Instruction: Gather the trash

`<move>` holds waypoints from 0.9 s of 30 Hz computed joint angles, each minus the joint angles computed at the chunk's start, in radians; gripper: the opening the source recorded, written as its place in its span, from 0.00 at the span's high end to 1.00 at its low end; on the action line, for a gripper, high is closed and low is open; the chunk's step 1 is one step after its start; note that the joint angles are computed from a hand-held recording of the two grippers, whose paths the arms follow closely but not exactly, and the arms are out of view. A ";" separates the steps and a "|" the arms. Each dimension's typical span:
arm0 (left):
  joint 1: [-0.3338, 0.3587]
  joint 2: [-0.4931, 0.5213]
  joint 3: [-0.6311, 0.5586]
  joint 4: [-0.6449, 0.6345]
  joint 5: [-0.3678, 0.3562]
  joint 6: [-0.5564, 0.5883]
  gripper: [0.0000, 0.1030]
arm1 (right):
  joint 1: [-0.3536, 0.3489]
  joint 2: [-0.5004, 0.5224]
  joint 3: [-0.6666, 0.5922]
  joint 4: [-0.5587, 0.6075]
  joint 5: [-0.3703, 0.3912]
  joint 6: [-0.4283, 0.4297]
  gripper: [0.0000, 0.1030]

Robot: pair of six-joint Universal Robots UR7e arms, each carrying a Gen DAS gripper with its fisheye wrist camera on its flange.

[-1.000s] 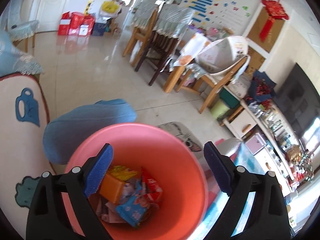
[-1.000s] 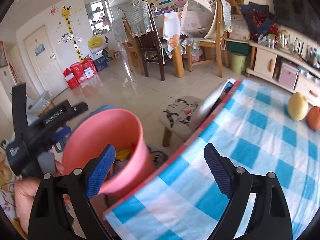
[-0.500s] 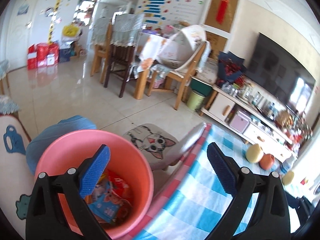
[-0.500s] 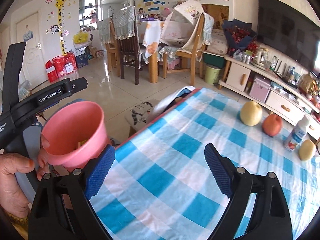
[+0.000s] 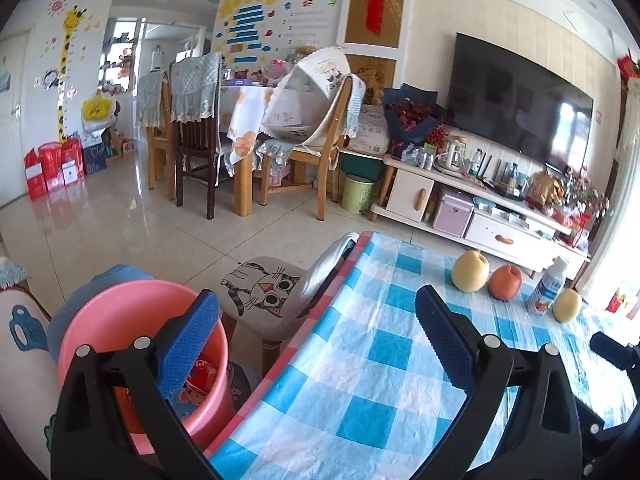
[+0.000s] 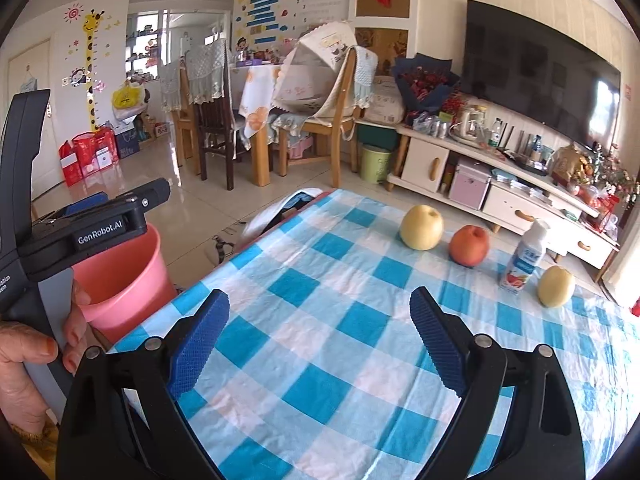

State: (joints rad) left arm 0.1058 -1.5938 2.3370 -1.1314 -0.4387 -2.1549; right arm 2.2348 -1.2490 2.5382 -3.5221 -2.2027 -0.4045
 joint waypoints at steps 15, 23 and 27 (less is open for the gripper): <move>-0.049 0.196 -0.041 -0.267 0.024 0.246 0.04 | -0.076 -0.195 0.090 -0.111 -0.004 -0.103 0.08; -0.072 0.308 -0.081 -0.409 0.030 0.355 0.04 | -0.132 -0.313 0.124 -0.136 0.022 -0.156 0.08; -0.089 0.359 -0.115 -0.402 0.038 0.345 0.04 | -0.175 -0.385 0.135 -0.119 0.052 -0.164 0.08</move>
